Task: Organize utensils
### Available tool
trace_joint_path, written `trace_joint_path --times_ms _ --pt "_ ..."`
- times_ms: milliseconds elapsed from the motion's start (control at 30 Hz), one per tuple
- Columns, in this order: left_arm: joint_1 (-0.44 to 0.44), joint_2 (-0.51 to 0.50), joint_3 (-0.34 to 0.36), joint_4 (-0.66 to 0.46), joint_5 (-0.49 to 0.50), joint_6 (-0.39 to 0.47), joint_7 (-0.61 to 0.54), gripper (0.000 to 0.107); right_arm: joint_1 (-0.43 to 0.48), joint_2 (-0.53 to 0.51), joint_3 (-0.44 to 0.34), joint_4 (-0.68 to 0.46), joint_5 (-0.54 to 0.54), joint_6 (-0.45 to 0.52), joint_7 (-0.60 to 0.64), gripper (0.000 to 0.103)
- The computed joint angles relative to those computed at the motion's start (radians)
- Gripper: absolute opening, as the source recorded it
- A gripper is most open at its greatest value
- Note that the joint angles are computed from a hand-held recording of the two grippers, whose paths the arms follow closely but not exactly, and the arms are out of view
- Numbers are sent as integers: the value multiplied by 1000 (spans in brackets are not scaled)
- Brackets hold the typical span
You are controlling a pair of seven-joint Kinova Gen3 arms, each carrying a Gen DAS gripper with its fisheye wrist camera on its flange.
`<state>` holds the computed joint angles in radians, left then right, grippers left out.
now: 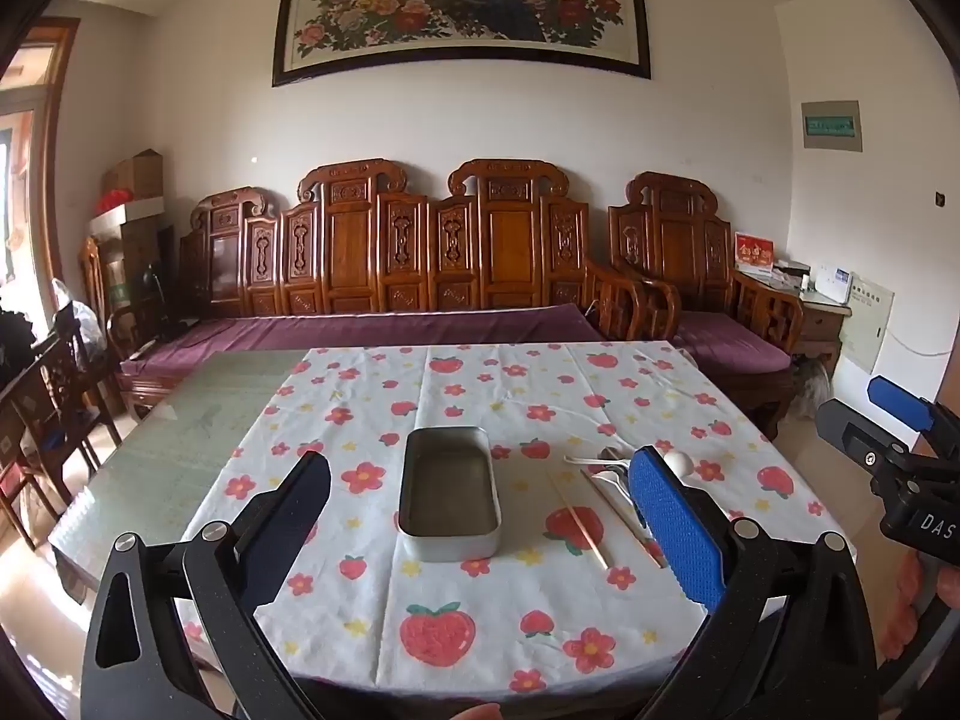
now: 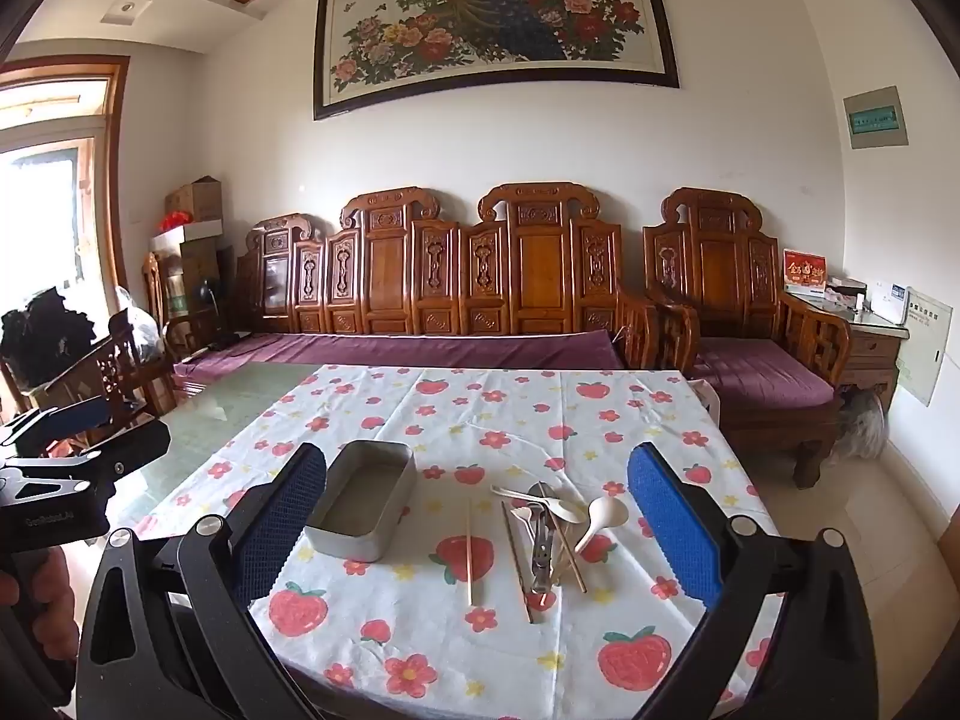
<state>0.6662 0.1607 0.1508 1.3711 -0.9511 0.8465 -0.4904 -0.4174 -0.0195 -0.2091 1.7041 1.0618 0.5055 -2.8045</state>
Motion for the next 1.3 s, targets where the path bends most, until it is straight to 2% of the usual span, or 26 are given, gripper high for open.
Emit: trace_joint_path --times_ms 1300 --pt "10 -2 4 -6 -19 7 -4 97 -11 -1 -6 -21 -22 20 19 101"
